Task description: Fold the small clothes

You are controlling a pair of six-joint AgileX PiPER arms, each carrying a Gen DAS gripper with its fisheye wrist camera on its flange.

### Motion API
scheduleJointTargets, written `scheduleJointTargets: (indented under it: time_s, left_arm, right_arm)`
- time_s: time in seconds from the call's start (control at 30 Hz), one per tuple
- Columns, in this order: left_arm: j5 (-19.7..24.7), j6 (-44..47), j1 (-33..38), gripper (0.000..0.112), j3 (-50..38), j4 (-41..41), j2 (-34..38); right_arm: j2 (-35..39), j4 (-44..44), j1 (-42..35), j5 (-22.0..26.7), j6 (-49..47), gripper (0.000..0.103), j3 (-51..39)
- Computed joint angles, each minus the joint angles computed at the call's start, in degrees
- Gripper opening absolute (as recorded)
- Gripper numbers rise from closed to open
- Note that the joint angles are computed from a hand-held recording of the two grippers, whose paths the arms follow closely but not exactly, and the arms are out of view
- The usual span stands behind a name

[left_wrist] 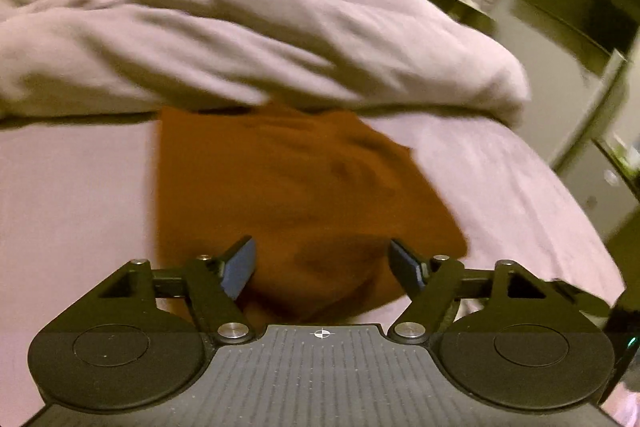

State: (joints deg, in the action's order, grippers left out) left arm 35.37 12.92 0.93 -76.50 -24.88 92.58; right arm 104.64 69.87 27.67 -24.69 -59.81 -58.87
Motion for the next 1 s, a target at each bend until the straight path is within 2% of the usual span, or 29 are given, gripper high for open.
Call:
scheduleJointTargets:
  time_s: [0.07, 0.17, 0.3, 0.37, 0.4, 0.5, 0.53, 0.6, 0.63, 0.67, 0.7, 0.73, 0.8, 0.87, 0.93, 1.0]
  left_arm:
    - [-2.4, -5.0, 1.3, 0.080, 3.8, 5.4, -3.0]
    - [-2.2, -12.5, 3.0, 0.080, 6.1, 13.0, -3.5]
    - [-1.4, -17.7, 4.2, 0.080, 7.9, 18.8, -2.9]
    - [-2.2, -18.0, 4.1, 0.080, 8.6, 19.1, -2.9]
    - [-2.3, -17.9, 3.9, 0.080, 8.7, 18.9, -2.8]
    - [-2.6, -16.7, 4.3, 0.083, 10.4, 17.4, -3.9]
    - [-2.9, -17.2, 3.8, 0.084, 10.2, 17.7, -3.3]
    - [-2.9, -20.0, 2.7, 0.084, 9.7, 20.3, -2.5]
    - [-2.5, -21.1, 2.2, 0.084, 9.3, 21.6, -2.0]
    - [-2.4, -22.5, 1.5, 0.084, 9.0, 22.9, -1.6]
    - [-2.4, -22.7, 1.3, 0.084, 9.1, 23.3, -1.6]
    - [-2.5, -22.8, 1.1, 0.084, 8.8, 23.5, -1.1]
    - [-2.2, -23.9, 0.8, 0.085, 8.3, 24.7, -0.5]
    - [-1.6, -25.4, 0.6, 0.085, 7.5, 25.9, 0.4]
    - [-1.4, -26.3, 0.4, 0.085, 6.8, 26.2, 1.2]
    - [-1.3, -27.4, 0.0, 0.085, 6.5, 27.2, 1.7]
  right_arm:
    - [-0.7, -2.1, -0.2, 1.7, 2.0, 0.043, -0.5]
    - [-1.6, -4.5, 0.2, 3.3, 4.8, 0.044, -1.9]
    - [-2.1, -6.2, -1.2, 10.8, 9.7, 0.049, -6.7]
    - [-1.4, -6.8, -3.0, 17.3, 13.4, 0.052, -10.7]
    - [-0.6, -9.9, -4.3, 21.7, 18.3, 0.053, -13.4]
    - [6.0, -22.9, -7.2, 38.2, 33.2, 0.076, -26.9]
    - [9.3, -26.0, -7.8, 43.6, 36.5, 0.076, -32.6]
    - [16.0, -35.4, -7.4, 51.4, 45.4, 0.076, -43.9]
    - [19.3, -39.7, -7.2, 55.2, 50.0, 0.073, -49.6]
    - [21.7, -41.8, -6.8, 56.9, 52.4, 0.066, -53.3]
    - [23.2, -42.0, -6.6, 57.7, 52.5, 0.045, -55.5]
    - [23.5, -41.0, -6.5, 56.8, 51.0, 0.030, -55.5]
    - [22.5, -39.6, -6.1, 53.6, 46.8, 0.018, -53.1]
    - [23.0, -41.7, -5.8, 54.2, 47.6, 0.019, -54.2]
    - [24.0, -41.1, -6.2, 55.7, 46.8, 0.026, -56.1]
    - [24.5, -42.2, -5.9, 56.0, 47.2, 0.026, -57.0]
